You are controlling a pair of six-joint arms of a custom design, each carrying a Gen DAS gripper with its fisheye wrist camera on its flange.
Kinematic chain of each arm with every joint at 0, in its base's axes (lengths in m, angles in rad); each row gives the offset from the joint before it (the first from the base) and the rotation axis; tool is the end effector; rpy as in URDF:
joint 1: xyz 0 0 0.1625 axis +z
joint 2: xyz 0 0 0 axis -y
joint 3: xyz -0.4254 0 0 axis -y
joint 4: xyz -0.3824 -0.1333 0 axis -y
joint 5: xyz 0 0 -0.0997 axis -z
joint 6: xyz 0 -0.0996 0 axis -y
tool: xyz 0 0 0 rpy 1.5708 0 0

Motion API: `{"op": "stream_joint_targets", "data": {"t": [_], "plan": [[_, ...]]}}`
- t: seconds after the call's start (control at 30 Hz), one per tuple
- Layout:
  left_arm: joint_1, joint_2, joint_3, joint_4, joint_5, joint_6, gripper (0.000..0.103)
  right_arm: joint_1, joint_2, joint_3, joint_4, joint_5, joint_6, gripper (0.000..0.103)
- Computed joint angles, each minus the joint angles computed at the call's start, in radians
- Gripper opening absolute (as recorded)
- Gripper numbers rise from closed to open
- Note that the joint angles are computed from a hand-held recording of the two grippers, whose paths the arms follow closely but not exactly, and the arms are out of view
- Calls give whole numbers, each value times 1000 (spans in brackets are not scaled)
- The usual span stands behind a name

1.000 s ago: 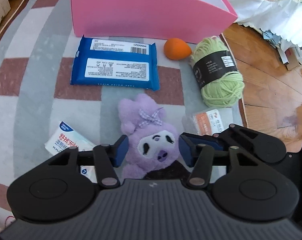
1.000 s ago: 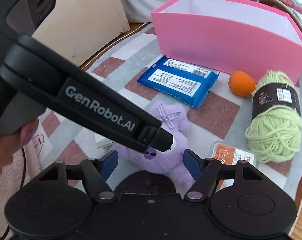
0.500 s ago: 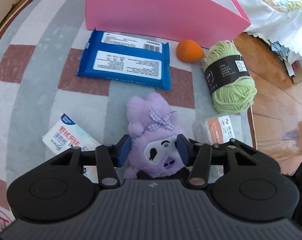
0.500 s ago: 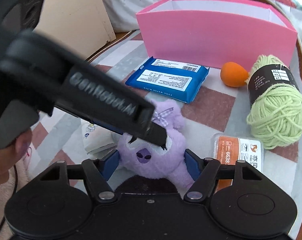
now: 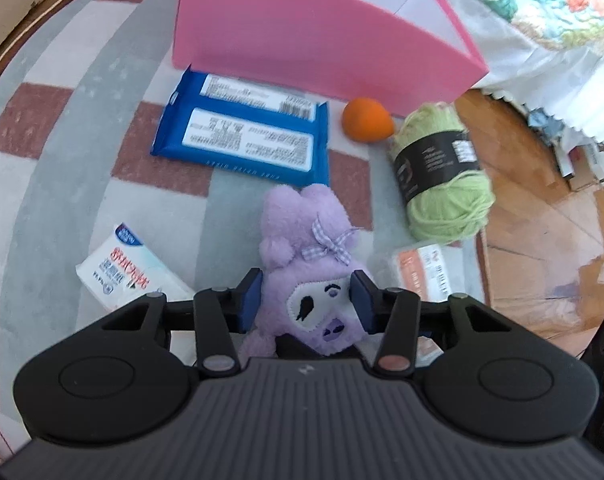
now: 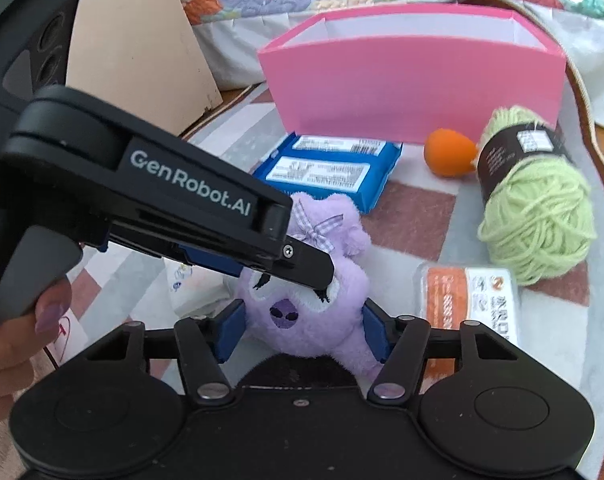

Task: Organize objects
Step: 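Lift the purple plush toy with the left gripper over the pink box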

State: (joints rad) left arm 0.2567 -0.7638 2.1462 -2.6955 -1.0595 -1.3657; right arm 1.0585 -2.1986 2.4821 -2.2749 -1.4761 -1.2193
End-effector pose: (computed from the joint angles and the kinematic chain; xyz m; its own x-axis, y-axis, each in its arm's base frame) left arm -0.3921 -0.2911 -0.0283 -0.9362 -0.0621 -0.3459 0.0918 0.9069 -0.4113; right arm 0.0025 -0.2868 0.3500 -0.7254 -0.5906 0.3536 -0.6784 0.7005 -0.2216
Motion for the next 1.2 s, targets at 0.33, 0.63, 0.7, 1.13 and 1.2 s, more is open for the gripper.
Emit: {"op": "stream_joint_targets", "data": {"t": [0.33, 0.63, 0.7, 1.13, 1.2], "plan": [[-26, -16, 25, -109, 45, 51, 46, 56, -26, -43, 17, -4, 32, 64], [-38, -48, 49, -157, 62, 26, 45, 5, -44, -74, 88, 70, -21, 63], [-32, -58, 54, -181, 56, 45, 45, -6, -40, -81, 104, 86, -14, 63], [-43, -139, -20, -61, 102, 105, 45, 236, 44, -160, 57, -29, 143, 61], [-29, -157, -35, -54, 96, 91, 45, 291, 63, -176, 46, -59, 186, 61]]}}
